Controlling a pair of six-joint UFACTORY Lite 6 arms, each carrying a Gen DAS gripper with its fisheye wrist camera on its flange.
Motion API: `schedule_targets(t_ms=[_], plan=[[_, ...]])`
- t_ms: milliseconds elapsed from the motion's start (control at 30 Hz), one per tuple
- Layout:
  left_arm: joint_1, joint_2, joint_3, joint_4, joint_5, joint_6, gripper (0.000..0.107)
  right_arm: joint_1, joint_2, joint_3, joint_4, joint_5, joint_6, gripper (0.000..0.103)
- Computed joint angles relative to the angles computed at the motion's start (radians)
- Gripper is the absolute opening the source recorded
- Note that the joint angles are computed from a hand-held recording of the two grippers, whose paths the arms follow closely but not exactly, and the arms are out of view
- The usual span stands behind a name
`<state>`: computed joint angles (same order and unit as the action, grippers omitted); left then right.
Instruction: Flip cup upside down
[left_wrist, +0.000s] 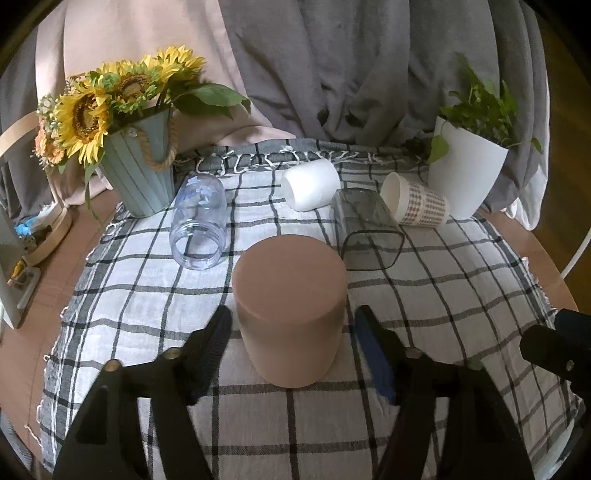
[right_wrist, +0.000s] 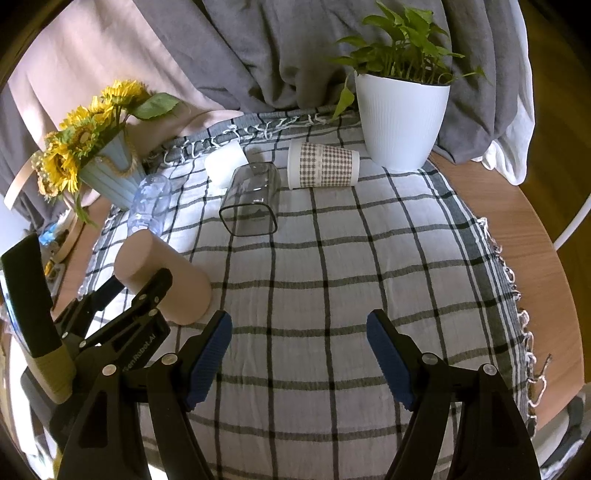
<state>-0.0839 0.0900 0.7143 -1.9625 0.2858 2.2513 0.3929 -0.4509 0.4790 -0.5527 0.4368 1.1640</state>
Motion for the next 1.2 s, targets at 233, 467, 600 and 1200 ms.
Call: schedule_targets(t_ms=[233, 467, 600, 1200], plan=[[0.055, -0.115, -0.048, 0.200, 0.030, -0.183, 0.096, 0.059, -0.051, 0.006, -0.024, 0.081, 0.055, 0.076], [0.166, -0.281, -0.023, 0.786, 0.072, -0.763, 0.103, 0.177, -0.149, 0.034, -0.052, 0.216, 0.155, 0.080], [0.232, -0.345, 0.010, 1.002, 0.152, -0.961, 0.103, 0.297, -0.163, 0.088, -0.125, 0.309, 0.268, 0.080], [0.579, -0.459, 0.138, 1.020, 0.494, -0.868, 0.103, 0.714, -0.051, 0.264, -0.347, 0.614, 0.668, 0.082]])
